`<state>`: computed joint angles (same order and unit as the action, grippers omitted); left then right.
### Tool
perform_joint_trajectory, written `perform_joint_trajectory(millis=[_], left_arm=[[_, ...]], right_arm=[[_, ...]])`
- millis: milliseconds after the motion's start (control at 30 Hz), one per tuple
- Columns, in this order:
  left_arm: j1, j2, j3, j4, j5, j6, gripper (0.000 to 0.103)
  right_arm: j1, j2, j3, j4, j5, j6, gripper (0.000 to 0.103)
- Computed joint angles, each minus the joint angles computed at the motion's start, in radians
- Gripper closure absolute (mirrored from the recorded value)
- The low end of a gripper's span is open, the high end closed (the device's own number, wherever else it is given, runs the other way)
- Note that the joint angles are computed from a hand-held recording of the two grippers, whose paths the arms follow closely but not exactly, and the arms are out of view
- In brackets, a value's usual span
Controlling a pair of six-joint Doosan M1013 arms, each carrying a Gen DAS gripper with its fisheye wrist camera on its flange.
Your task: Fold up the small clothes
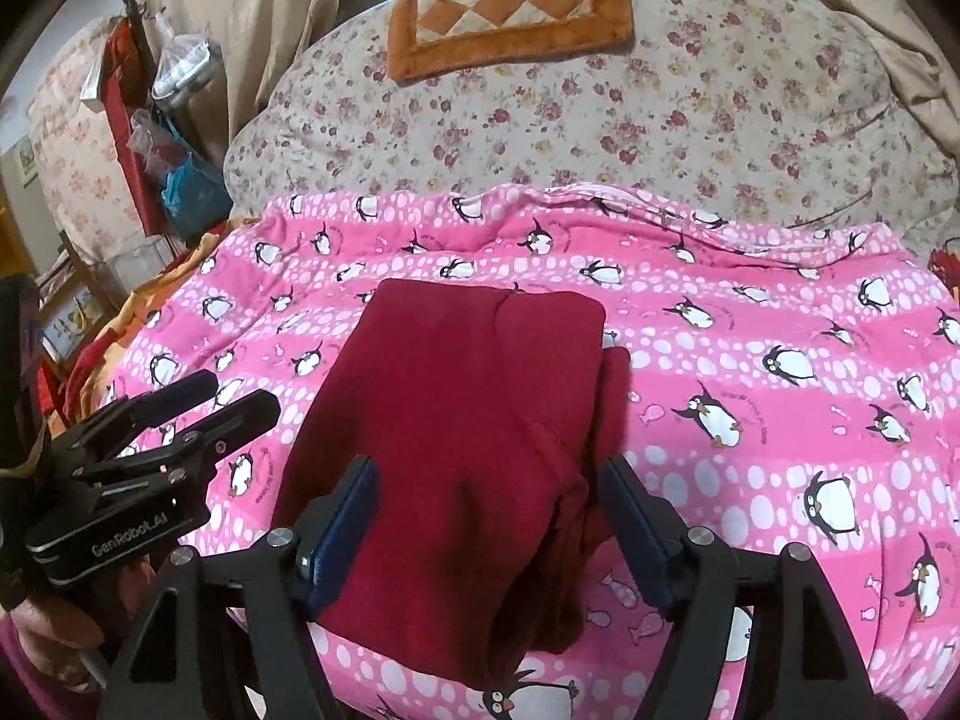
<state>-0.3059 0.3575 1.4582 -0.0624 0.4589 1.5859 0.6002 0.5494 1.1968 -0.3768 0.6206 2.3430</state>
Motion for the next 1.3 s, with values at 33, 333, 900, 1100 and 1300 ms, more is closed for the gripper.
perform_joint_trajectory(millis=[33,333,900,1100,1300], left_arm=[[-0.002,-0.001,0.001,0.024,0.001,-0.019,0.030],[-0.002,-0.003,0.010,0.094,-0.016,-0.081,0.030],[0.001,0.024,-0.030,0.202,0.019,-0.183,0.030],[-0.001,0.037,-0.047,0.208,0.038,-0.195,0.030],[-0.008,0.051,-0.064,0.212,0.058,-0.194,0.030]], right_arm=[[0.000,0.001,-0.001,0.000,0.001,0.004,0.030],[-0.002,0.010,-0.014,0.021,0.028,-0.001,0.029],[-0.005,0.046,-0.070,0.055,0.072,-0.057,0.029],[-0.009,0.056,-0.081,0.067,0.082,-0.072,0.029],[-0.014,0.060,-0.082,0.078,0.084,-0.069,0.029]])
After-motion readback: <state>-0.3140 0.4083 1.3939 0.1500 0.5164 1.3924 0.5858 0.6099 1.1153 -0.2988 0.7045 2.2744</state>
